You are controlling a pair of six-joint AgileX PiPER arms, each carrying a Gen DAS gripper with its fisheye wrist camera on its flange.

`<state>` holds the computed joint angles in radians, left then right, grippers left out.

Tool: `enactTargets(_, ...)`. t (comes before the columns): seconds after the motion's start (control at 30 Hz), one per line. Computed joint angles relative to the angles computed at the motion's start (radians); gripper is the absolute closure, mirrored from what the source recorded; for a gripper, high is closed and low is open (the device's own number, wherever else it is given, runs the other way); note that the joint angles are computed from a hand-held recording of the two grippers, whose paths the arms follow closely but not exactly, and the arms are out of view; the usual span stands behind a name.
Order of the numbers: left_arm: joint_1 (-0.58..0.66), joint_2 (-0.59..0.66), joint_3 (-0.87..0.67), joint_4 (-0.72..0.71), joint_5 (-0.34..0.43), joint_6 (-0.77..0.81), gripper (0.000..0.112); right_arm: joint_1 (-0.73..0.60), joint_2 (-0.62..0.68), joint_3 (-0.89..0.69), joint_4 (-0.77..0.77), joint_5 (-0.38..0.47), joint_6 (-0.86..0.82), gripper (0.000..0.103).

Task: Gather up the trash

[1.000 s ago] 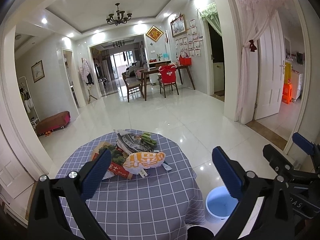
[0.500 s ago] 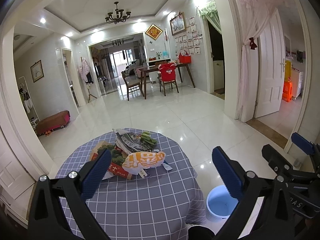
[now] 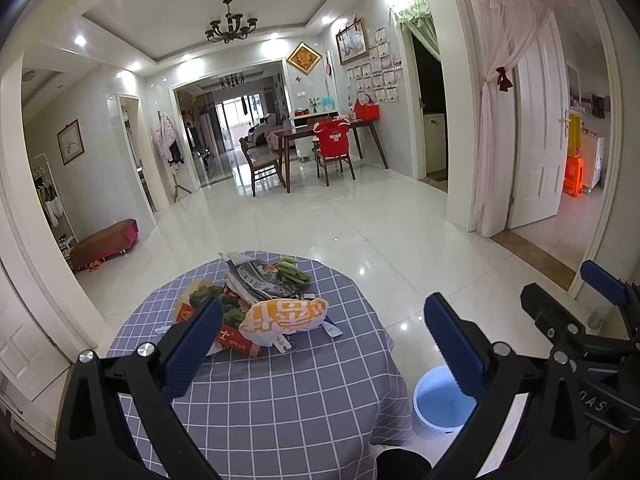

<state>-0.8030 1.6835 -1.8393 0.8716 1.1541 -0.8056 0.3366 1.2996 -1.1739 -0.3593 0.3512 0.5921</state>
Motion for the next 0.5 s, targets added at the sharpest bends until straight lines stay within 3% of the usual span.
enactTargets(0.23, 0.028, 0.023, -0.003, -0.025, -0.008, 0.005, 0.013, -0.002, 0.049, -0.025, 0.065, -0.004, -0.063, 0.006)
enactTargets(0.5, 0.133, 0.013, 0.099, -0.100, -0.094, -0.008, 0.013, 0.023, 0.152, -0.076, 0.072, 0.002, -0.064, 0.006)
